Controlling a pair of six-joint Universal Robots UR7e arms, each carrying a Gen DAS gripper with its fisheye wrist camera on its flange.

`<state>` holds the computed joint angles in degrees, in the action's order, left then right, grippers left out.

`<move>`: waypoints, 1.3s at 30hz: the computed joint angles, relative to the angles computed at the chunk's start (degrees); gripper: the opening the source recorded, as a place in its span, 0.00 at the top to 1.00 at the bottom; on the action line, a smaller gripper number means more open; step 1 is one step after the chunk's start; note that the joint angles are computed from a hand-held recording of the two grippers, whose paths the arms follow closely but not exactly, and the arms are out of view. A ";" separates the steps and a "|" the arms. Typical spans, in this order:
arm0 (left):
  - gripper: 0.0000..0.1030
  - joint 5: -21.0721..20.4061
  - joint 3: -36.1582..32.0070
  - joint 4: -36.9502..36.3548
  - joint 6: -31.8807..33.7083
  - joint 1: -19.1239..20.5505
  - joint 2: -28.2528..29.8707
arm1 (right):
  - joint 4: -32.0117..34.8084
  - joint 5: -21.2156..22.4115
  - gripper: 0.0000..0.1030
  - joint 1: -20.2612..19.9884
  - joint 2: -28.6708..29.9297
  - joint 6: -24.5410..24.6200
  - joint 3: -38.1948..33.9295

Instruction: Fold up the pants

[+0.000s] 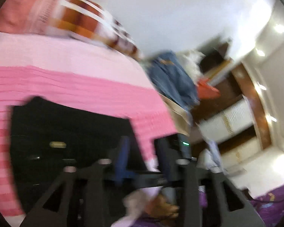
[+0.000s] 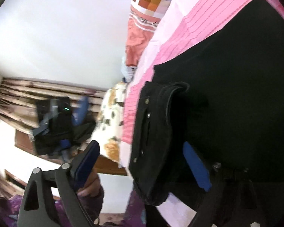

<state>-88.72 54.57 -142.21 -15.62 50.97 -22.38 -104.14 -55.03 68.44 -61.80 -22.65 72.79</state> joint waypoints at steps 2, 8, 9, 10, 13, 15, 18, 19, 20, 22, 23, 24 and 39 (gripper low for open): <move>0.36 5.91 4.02 -1.38 0.23 -0.37 -2.59 | 0.80 1.33 0.10 -0.09 0.60 0.98 -0.70; 0.36 9.43 11.21 -0.67 -2.08 0.33 -5.64 | -1.01 -7.32 0.08 3.31 0.24 -1.54 0.20; 0.36 9.29 11.79 -0.76 -2.73 0.54 -5.49 | -1.09 -8.17 0.08 3.70 -0.05 -2.40 0.91; 0.36 9.27 12.25 -0.78 -3.53 0.65 -5.25 | -2.75 -9.74 0.09 4.46 -0.31 -2.94 1.92; 0.36 9.63 14.69 -3.34 -5.02 1.01 -5.69 | -5.13 -15.80 0.79 6.58 -0.03 -4.71 3.21; 0.36 9.13 15.48 -4.22 -5.90 1.31 -6.01 | -4.31 -16.88 0.83 6.49 1.15 -2.56 2.45; 0.36 8.96 15.37 -3.84 -6.17 1.35 -6.12 | -6.75 -17.01 0.85 6.60 0.43 -3.33 3.16; 0.36 9.27 14.99 -3.53 -6.01 1.21 -5.95 | -7.29 -17.62 0.85 6.97 0.11 -4.34 3.30; 0.36 9.74 14.81 -3.13 -5.76 0.99 -5.88 | -7.45 -18.17 0.85 7.39 -0.14 -5.40 3.19; 0.35 10.58 14.48 -2.65 -5.58 0.56 -5.65 | -7.33 -19.19 0.86 8.04 -0.15 -6.97 2.61; 0.35 10.77 14.44 -2.63 -5.58 0.41 -5.59 | -7.53 -20.14 0.86 8.54 -0.14 -7.70 2.25; 0.35 10.91 14.54 -2.53 -5.61 0.28 -5.66 | -7.59 -20.52 0.86 8.81 0.00 -8.15 1.89; 0.29 7.09 16.07 -3.91 -6.19 1.86 -6.10 | -0.89 -7.93 0.46 -0.12 -1.87 3.45 -0.92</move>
<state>-81.63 70.64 -146.13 -21.81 52.83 -28.48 -105.03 -62.96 68.32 -63.66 -19.20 71.87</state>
